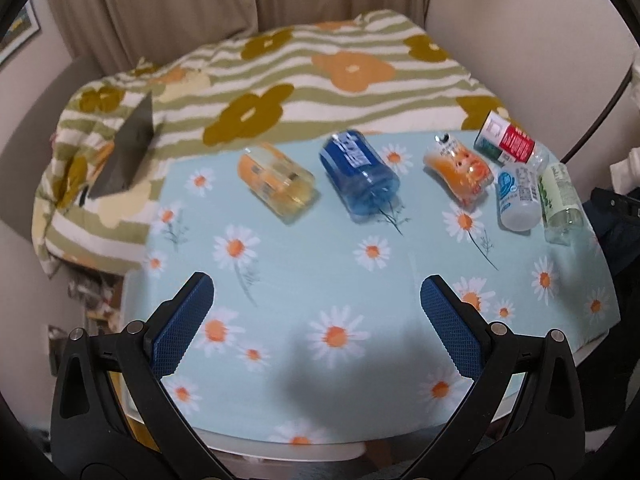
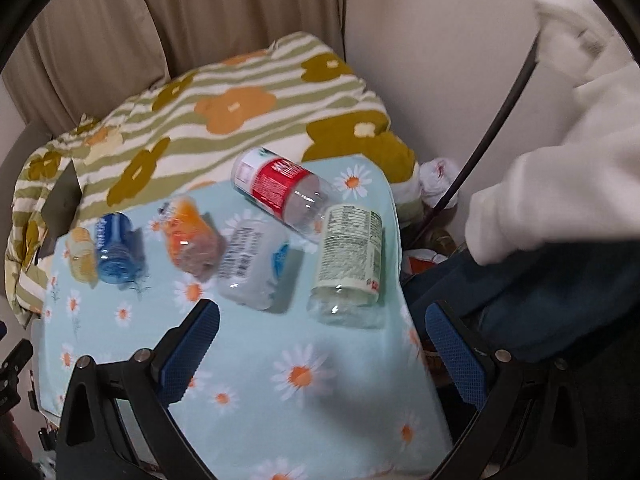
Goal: Flip cup upright
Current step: 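Reach the right gripper to the clear labeled cup lying sideways and grasp it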
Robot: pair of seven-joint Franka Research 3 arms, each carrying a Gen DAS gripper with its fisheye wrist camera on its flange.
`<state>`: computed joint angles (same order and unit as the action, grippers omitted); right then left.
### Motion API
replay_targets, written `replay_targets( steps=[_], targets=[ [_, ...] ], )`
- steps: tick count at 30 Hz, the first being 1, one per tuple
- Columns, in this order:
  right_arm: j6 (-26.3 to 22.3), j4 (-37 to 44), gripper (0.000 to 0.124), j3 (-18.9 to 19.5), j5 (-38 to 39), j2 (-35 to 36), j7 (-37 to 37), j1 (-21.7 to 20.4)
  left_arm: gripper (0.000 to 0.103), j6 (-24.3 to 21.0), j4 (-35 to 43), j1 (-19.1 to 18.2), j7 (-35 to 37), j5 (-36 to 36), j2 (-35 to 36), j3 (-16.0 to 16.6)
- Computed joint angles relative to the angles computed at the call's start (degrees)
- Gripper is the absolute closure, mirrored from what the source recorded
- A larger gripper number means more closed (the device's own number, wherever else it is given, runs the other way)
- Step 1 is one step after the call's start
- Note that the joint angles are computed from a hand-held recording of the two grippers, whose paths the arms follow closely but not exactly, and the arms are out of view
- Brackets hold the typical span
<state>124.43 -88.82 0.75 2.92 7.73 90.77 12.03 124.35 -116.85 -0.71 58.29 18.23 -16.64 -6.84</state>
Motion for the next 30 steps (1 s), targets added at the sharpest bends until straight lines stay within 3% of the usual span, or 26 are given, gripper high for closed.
replay_targets(
  steps=[9,14,17,21,30],
  targets=[
    [-6.4,12.6,0.036,-0.4,5.8,12.7,-7.4,-2.5,0.000,-4.9,7.1,-1.9,-5.1,0.4,9.4,-2.0],
    [-9.2,17.5,0.038,-0.5,7.2,17.3,-9.1,-3.0,0.000,-6.5,10.1,-2.9,-6.0,0.4,12.8,-2.0],
    [-8.3,17.8,0.038,-0.8,6.0,17.9,-10.2,-2.5,0.000,-7.2,11.4,-3.2,-6.3,-0.1,14.1,-1.9],
    [-7.5,18.3,0.054,-1.0,5.0,18.2,-11.4,-2.0,0.000,-7.8,12.9,-3.7,-6.7,-0.2,15.4,-1.9],
    [-10.3,20.4,0.058,-0.7,6.0,20.2,-12.0,-2.0,0.000,-8.3,14.0,-4.3,-7.7,-0.2,16.4,-1.9]
  ],
)
